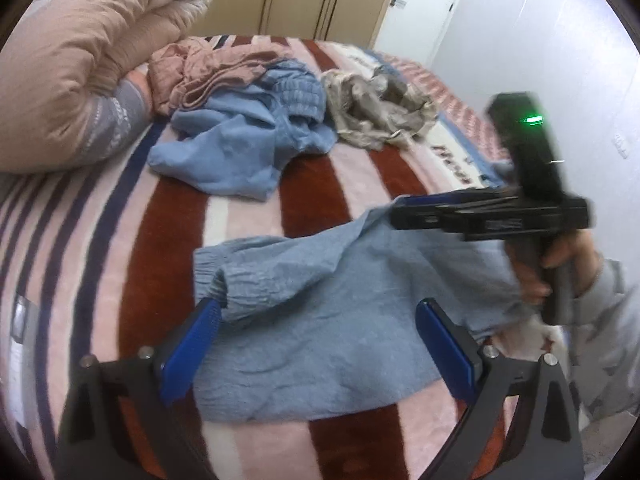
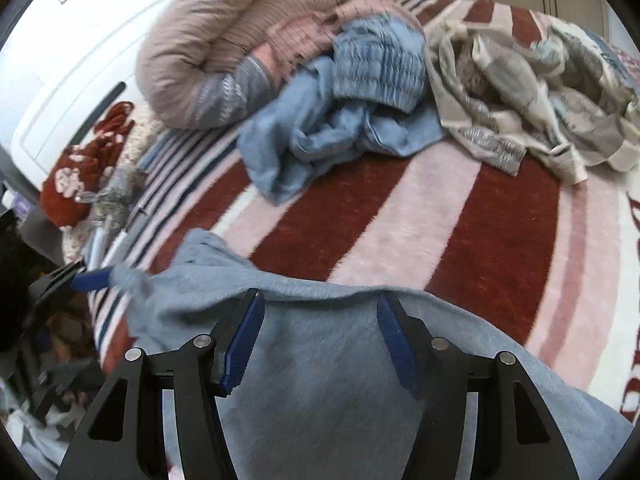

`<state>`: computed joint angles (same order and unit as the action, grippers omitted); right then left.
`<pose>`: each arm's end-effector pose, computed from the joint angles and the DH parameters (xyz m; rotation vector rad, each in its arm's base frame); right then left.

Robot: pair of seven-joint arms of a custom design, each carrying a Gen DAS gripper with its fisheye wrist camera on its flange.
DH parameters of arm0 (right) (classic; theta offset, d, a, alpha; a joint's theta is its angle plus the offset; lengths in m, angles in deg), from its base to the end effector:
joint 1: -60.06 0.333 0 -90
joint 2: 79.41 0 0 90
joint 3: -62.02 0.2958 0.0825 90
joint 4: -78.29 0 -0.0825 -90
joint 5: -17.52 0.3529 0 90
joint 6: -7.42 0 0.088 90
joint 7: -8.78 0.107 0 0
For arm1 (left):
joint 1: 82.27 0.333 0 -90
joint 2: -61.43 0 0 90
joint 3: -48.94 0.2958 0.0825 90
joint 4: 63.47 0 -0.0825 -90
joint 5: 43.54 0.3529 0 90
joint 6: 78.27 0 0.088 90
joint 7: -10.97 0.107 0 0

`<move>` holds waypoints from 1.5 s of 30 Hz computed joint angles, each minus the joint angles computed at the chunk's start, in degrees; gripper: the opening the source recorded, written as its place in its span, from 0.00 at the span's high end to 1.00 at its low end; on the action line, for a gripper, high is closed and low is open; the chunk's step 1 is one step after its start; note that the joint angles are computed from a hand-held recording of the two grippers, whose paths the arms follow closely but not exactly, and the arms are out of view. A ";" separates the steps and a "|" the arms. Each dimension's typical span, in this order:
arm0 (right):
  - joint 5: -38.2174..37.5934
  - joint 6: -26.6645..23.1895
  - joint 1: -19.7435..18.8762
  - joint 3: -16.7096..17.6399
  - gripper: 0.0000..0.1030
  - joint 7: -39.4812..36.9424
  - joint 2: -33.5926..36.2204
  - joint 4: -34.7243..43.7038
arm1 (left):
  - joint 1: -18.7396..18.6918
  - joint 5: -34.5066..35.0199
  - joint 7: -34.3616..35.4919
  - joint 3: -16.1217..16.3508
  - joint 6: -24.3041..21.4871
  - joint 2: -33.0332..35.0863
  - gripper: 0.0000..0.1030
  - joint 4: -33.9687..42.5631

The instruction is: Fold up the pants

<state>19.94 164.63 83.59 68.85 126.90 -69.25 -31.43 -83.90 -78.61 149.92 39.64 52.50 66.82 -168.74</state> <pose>0.5337 0.3059 0.4743 -1.7617 1.7674 -0.1694 0.5773 -0.1222 0.5071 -1.2109 2.6601 -0.9604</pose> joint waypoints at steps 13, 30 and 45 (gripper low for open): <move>-4.56 -0.17 1.77 0.56 0.47 0.98 -5.54 -6.44 | -3.15 23.56 -19.45 -0.46 11.64 12.81 0.10 7.47; -10.71 0.55 -3.63 0.22 0.47 9.07 -16.84 -21.17 | -2.89 27.71 -24.23 -2.97 18.11 8.74 0.10 4.14; -9.19 1.16 -4.19 0.10 0.47 6.93 -14.81 -20.36 | -5.38 15.31 -15.86 -3.66 4.42 12.78 0.10 10.68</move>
<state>10.75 165.79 79.40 68.95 133.82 -84.06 -51.79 -89.28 -63.31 134.06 35.98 56.92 79.60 -158.06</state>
